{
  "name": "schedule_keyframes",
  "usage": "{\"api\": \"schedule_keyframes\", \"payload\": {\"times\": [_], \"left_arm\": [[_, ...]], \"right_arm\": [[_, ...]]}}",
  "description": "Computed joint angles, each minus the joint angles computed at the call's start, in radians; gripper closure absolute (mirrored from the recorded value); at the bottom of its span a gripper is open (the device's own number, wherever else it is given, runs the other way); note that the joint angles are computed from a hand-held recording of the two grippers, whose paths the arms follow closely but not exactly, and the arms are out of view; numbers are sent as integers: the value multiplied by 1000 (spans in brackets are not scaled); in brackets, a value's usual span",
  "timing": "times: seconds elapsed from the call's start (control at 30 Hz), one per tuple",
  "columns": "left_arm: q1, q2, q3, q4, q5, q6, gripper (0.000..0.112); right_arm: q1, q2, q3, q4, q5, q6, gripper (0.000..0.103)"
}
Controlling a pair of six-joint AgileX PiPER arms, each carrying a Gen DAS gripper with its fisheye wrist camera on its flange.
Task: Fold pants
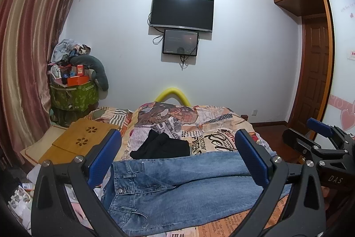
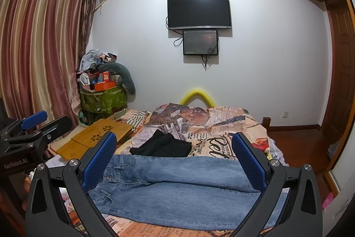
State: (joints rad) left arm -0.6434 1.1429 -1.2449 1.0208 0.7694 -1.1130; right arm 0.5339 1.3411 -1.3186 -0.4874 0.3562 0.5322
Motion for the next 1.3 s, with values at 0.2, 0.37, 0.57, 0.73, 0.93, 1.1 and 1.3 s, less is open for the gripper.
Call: {"api": "schedule_keyframes", "payload": {"times": [0.2, 0.37, 0.57, 0.73, 0.93, 1.1, 1.3], "left_arm": [[85, 47, -37, -73, -92, 97, 9], [191, 130, -108, -283, -138, 255, 9], [316, 250, -170, -408, -228, 361, 9], [434, 398, -296, -542, -219, 502, 9], [578, 637, -517, -705, -125, 705, 15], [688, 903, -813, -849, 60, 860, 23], [765, 1218, -1230, -924, 344, 942, 24]], "right_arm": [[-18, 41, -23, -4, -2, 3, 0], [-53, 104, -66, 60, 2, -52, 0], [-129, 204, -131, 216, -13, -206, 0], [-200, 304, -220, 420, 3, -431, 0], [-260, 492, -454, 544, 153, -624, 0], [-301, 659, -667, 628, 296, -730, 0], [-340, 933, -1080, 673, 578, -766, 2]]}}
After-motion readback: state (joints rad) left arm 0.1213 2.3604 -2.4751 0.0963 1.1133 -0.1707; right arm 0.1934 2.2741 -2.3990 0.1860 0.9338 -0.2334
